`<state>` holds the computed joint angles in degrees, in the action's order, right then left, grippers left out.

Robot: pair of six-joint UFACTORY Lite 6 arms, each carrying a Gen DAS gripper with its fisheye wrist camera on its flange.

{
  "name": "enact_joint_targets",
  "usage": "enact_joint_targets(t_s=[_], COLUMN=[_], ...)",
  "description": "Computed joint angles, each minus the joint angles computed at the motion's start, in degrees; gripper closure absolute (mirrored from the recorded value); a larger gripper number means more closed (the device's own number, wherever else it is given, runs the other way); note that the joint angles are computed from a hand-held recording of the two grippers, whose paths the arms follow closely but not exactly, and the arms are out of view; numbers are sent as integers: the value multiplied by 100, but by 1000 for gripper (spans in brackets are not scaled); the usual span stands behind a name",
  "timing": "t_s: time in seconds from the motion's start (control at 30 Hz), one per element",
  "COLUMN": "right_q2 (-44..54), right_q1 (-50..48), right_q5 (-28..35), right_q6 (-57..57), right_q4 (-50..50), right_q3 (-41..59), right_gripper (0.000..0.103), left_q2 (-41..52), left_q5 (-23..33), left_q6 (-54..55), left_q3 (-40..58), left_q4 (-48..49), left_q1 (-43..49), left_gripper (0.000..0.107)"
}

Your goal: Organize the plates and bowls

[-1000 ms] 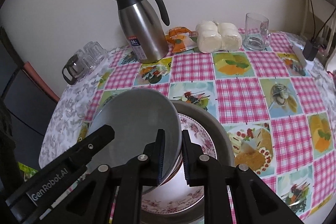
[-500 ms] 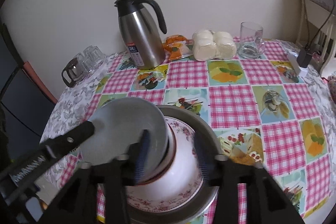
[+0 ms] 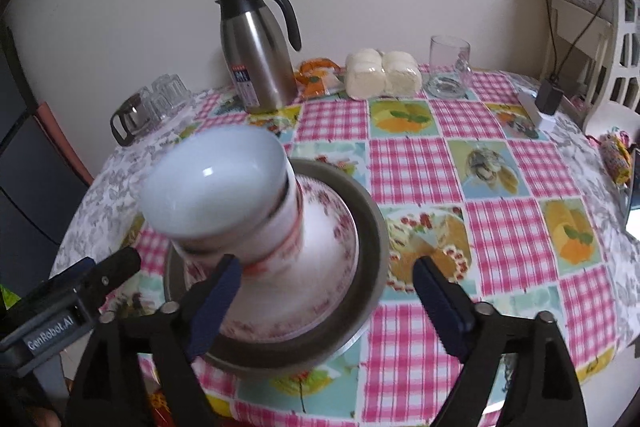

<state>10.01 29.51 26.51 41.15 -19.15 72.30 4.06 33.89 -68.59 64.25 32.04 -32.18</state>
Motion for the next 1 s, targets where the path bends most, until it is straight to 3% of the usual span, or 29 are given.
enact_joint_targets(t_s=[0.1, 0.37, 1.0], right_q2=[-269, -943, -1669], right_q1=[79, 46, -205], right_q5=[-29, -154, -154], right_q6=[309, 715, 734], right_q4=[-295, -557, -654], right_q3=[-432, -1466, -2117], right_gripper=[0, 0, 0], left_q2=[-100, -375, 242], left_q5=[-11, 231, 988], left_q6=[160, 199, -113], left_q3=[-156, -265, 344], left_q4=[-243, -333, -298], left_q1=[-1, -171, -921], left_gripper=[14, 13, 13])
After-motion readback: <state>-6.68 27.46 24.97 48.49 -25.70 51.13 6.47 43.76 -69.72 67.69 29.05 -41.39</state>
